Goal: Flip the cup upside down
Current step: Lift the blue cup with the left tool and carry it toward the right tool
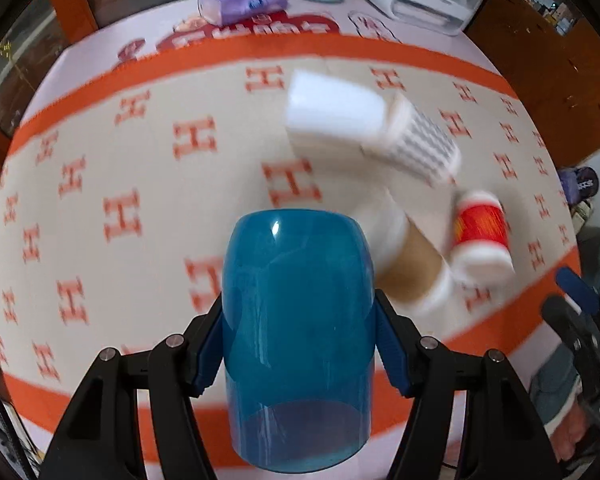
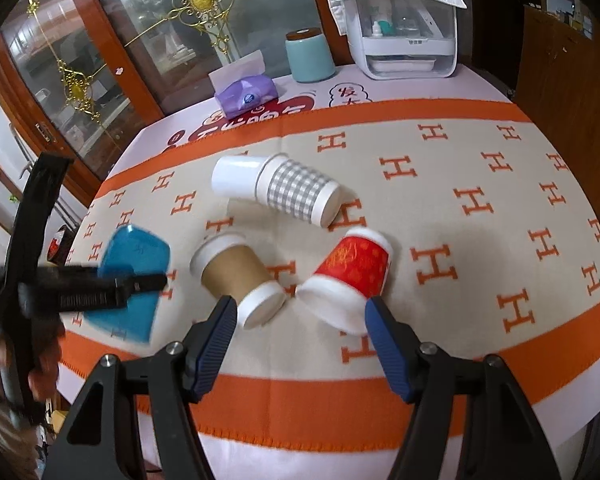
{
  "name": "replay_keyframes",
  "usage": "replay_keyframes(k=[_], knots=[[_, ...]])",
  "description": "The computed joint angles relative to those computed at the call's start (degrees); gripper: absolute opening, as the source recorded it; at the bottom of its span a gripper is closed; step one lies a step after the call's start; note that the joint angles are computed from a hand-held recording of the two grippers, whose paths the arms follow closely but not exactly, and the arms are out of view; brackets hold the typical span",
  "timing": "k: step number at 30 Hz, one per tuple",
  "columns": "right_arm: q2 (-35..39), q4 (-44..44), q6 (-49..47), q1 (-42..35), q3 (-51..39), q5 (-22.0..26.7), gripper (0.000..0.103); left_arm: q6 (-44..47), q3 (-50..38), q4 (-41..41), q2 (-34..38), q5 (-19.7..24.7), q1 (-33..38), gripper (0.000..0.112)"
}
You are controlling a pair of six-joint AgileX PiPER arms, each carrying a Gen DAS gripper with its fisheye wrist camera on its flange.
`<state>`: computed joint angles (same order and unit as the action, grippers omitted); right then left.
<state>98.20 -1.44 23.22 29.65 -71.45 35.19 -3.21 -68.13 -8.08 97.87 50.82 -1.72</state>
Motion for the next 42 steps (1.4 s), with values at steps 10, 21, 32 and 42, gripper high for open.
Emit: replay_keyframes(k=[10, 21, 32, 42], knots=[[-3.8, 6.4, -2.0, 0.3, 11.8, -3.8, 0.067, -6.9, 16.6, -6.8, -2.6, -11.1, -8.2, 0.064], [-3.6, 12.3, -5.5, 0.0, 14.8, -5.5, 0.067, -14.5, 25.1, -6.2, -6.0, -18.8, -11.3, 0.079], [-4.1, 13.7, -6.9, 0.1, 14.4, -4.8, 0.067, -16.4, 22.9, -0.7, -11.5, -14.8, -12.4, 0.084], [-3.9, 14.6, -8.2, 1.3, 13.0, -3.2, 0.067, -16.9, 24.2, 3.8, -20.5, -10.7, -11.7, 0.084]])
